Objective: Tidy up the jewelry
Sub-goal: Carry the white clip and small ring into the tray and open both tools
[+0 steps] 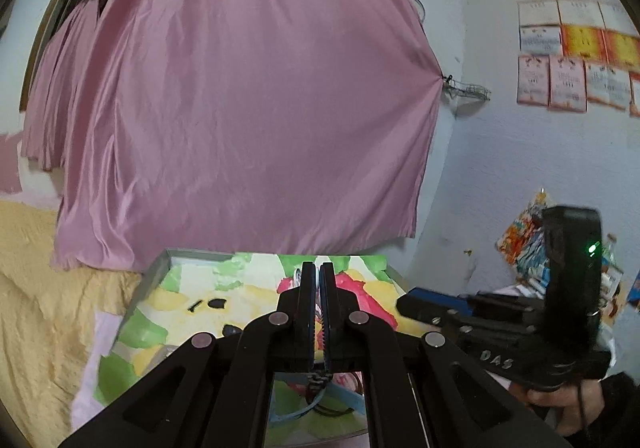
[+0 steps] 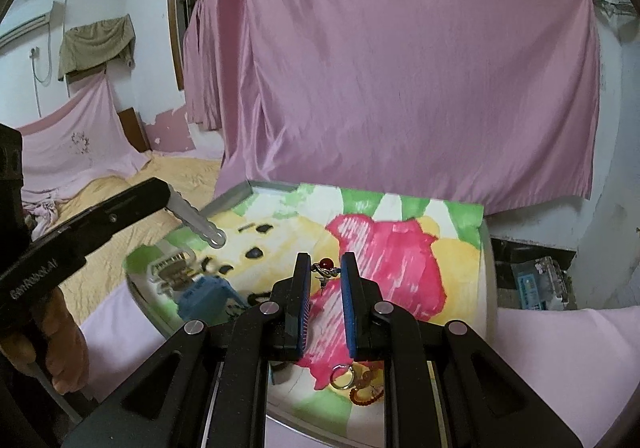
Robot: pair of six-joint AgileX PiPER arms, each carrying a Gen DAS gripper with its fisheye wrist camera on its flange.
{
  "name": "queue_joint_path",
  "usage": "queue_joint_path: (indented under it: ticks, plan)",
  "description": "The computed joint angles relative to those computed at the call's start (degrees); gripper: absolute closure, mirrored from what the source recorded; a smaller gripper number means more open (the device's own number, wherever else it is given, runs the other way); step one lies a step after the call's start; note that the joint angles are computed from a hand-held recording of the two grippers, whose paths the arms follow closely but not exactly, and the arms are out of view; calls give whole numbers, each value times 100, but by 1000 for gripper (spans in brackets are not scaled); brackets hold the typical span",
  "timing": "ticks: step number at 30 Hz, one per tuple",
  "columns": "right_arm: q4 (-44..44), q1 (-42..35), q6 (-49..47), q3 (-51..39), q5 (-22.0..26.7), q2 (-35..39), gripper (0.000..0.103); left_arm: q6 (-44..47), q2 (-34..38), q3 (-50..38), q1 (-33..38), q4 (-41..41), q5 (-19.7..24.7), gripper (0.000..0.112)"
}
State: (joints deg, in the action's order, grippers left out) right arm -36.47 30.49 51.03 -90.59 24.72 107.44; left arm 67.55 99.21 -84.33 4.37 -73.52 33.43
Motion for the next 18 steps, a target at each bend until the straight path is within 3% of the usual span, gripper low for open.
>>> queue_joint_path:
  ticks: [10, 18]
  plan:
    - [1224, -157, -940, -104, -18, 354, 90, -730, 380, -244, -28, 675, 54, 110]
    - [1576, -219, -1187, -92, 0, 448, 90, -1143, 507, -368, -15, 1067, 165, 110]
